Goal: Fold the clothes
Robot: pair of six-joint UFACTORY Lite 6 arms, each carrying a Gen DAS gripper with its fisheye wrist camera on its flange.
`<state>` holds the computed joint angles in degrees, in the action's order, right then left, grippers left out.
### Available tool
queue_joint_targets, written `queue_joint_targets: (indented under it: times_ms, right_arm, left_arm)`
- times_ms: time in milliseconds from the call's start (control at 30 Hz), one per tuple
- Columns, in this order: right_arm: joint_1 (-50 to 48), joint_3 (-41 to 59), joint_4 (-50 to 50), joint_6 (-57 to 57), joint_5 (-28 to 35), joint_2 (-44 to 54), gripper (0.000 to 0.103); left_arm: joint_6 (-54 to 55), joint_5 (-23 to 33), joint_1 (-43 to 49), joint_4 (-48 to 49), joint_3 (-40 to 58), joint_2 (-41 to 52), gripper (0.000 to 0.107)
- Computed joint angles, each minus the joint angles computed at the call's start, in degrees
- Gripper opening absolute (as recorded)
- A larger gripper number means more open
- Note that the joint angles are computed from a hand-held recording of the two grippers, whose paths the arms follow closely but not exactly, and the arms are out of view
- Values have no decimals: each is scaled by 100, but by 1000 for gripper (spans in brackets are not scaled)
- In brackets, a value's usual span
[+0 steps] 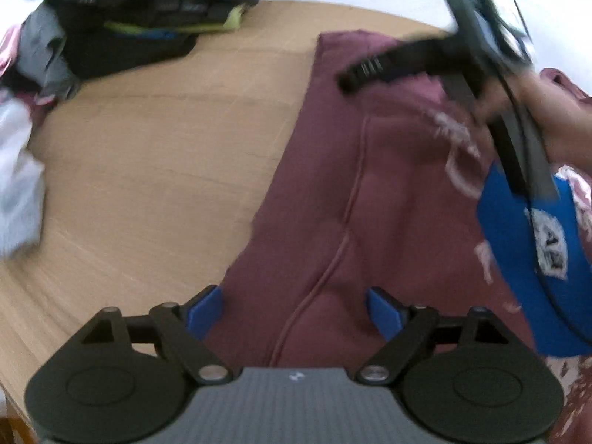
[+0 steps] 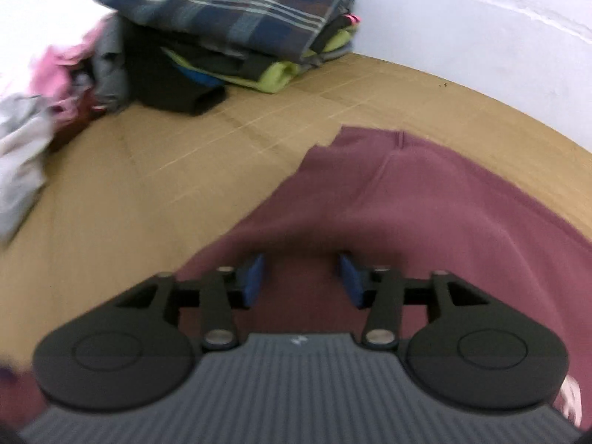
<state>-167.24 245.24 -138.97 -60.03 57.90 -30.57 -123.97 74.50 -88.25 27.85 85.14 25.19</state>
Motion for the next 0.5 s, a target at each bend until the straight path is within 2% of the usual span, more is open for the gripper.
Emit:
queue_joint_targets:
  times_ms: [67, 200, 267, 333, 400, 500]
  right_arm:
    - [296, -442, -390, 269, -43, -211, 55]
    - [-237, -1410, 270, 413, 858, -537, 52]
    - [-101, -2160, -249, 722, 790, -1055, 52]
    - [101, -3261, -832, 1202, 993, -1912, 52]
    - [190, -3967, -776, 1524, 904, -2540, 58]
    - [582, -5045, -1303, 2516, 625, -3258, 62]
  left_arm:
    - [-64, -21, -61, 18, -68, -32, 91]
    - [-99, -123, -113, 66, -306, -166, 96]
    - [-151, -202, -163, 93, -467, -277, 97]
    - [-153, -305, -152, 122, -697, -430, 97]
    - [-209, -419, -130, 161, -959, -586, 97]
    - [-254, -477, -155, 215, -1145, -709, 98]
